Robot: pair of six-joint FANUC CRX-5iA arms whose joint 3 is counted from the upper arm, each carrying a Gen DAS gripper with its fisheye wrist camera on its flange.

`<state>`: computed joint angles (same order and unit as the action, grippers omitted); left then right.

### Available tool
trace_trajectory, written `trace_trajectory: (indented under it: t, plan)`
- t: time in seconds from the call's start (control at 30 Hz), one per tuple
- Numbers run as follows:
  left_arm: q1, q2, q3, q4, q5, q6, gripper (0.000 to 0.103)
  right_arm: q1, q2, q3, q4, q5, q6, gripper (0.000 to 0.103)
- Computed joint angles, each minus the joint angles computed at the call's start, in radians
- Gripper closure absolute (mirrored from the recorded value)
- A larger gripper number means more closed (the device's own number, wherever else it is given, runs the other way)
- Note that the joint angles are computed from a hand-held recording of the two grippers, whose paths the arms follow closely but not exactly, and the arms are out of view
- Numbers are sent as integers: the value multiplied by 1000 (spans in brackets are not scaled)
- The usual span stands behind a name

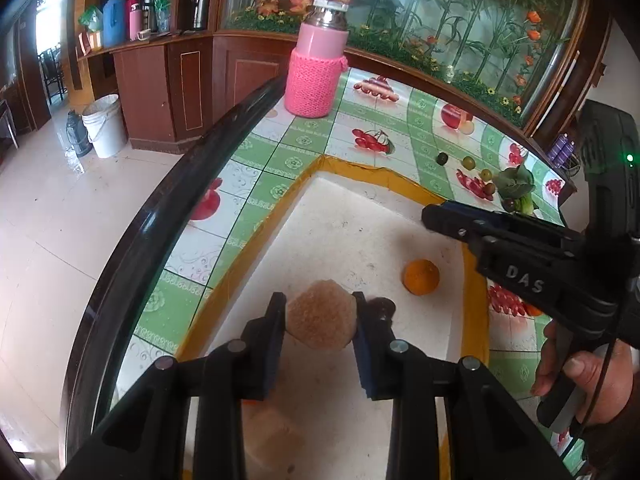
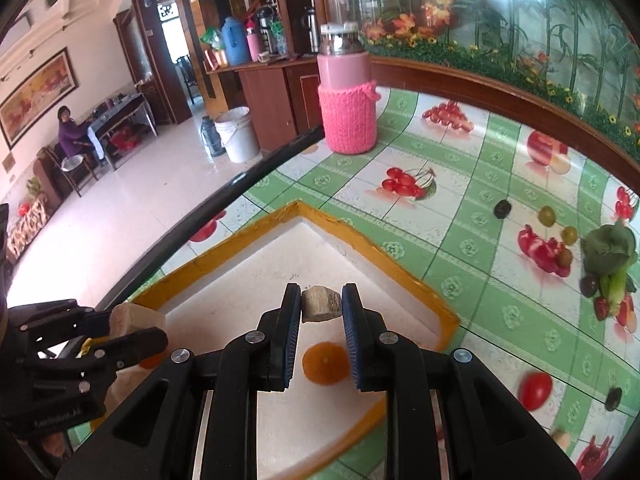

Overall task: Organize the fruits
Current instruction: 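Lower and open the right tool in the tray while the left tool releases the bun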

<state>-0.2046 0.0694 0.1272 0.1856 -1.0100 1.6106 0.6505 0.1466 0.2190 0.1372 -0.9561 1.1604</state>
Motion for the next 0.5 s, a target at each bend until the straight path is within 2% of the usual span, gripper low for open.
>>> trace_trajectory:
  t: [0.23, 0.5]
  plan:
    - [8, 49, 30, 3, -37, 3, 69, -29, 98, 106, -69, -85, 51, 82]
    - [7, 77, 54, -20, -71, 20, 69, -36, 162, 179, -86, -165, 99, 82]
